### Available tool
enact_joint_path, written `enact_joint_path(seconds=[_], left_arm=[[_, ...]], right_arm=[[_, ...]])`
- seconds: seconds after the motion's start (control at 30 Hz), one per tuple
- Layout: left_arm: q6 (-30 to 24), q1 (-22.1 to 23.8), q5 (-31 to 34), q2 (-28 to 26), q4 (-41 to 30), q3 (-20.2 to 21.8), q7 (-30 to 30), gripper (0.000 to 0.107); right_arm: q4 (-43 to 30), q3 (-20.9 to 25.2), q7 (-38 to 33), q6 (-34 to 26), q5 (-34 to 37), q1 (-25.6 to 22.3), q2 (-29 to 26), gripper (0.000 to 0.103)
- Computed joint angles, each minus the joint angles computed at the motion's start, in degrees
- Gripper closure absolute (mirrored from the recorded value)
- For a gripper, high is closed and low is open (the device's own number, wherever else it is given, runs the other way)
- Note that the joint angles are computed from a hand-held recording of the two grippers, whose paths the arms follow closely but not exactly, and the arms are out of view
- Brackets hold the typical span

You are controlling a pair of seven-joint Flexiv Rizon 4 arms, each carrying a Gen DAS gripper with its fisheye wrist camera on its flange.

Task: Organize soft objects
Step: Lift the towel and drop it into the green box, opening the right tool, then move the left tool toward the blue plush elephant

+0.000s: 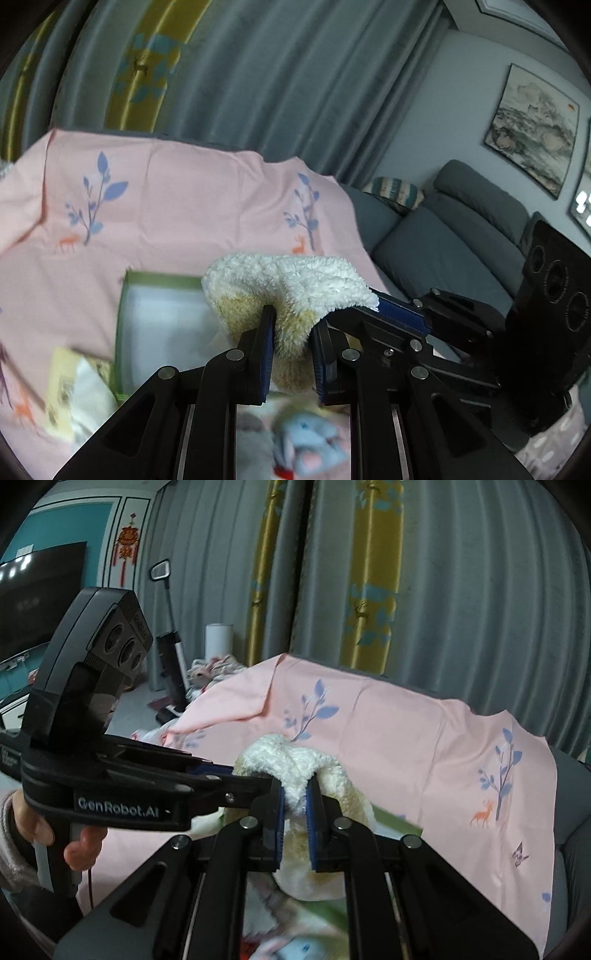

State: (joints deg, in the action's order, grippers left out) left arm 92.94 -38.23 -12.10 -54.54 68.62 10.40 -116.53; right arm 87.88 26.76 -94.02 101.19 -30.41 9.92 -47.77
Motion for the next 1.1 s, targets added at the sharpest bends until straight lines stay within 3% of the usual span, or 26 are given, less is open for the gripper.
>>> enact_joint_path(seconds=[0.07,0.2,0.27,0.33,0.37,0.4,0.43,0.47,0.5,0.6,0.77,0.9,1.1], left_arm=[[-3.74,-0.22,-0.72,-1.95,-3.53,2.33,-0.88,0.089],[-10.27,1.92,-0.17,-5.81,-9.36,2.28,-3.77,0.089],[-14.63,2.97,0.07,-7.88,-12.43,2.13,-5.27,0.089],[-21.67,3.45,0.32,-10.3,-16.25,3.51,-8.1,0.087],[-24.92,3.89,0.55,-11.18,-17.84,3.52,-8.86,0.079],[-27.47,4.56,0.71,-11.81,-18.88,2.82,-9.07,0.061],[-29.7,4.96,1.03,-12.13,-19.5,2.43,-9.64,0.049],[-31.13,5.16,1.66,-12.22,-19.8,2.37,-10.39,0.028],[-31.75,5.41,2.3,-12.05,-19.18,2.04,-11.05,0.018],[-29.23,5.71,4.56,-9.96,-14.85,0.52,-12.99,0.018],[-27.99,4.07,10.26,-6.24,-9.69,1.41,-17.55,0.015],[-27.91,1.83,15.17,-3.01,-5.84,2.58,-21.77,0.009],[-29.54,-1.43,22.45,0.14,-2.65,4.03,-27.82,0.009]], right_arm=[[-3.43,-0.42,0.47,-1.94,0.24,0.8,-2.04,0.093],[-10.24,0.64,0.27,-8.67,2.76,1.73,-6.46,0.089],[-13.77,-1.91,1.38,-12.4,4.72,3.97,-8.44,0.087],[-15.94,-5.25,2.89,-15.31,6.59,6.16,-9.49,0.075],[-16.68,-7.15,3.84,-16.5,7.49,7.25,-9.79,0.062],[-17.01,-8.74,4.55,-17.47,8.35,8.08,-9.94,0.055],[-17.1,-9.75,4.97,-18.41,9.29,8.47,-10.05,0.054],[-16.92,-10.2,4.81,-18.74,10.14,8.59,-9.95,0.053],[-16.21,-11.01,4.79,-18.61,10.95,8.91,-9.52,0.051],[-13.18,-13.26,4.81,-16.89,13.26,9.56,-7.79,0.041],[-5.06,-15.12,5.2,-12.51,15.38,10.04,-3.33,0.032],[2.45,-20.87,8.8,-7.91,15.77,13.63,0.57,0.02],[13.74,-33.63,15.31,-1.38,17.45,23.76,5.87,0.018]])
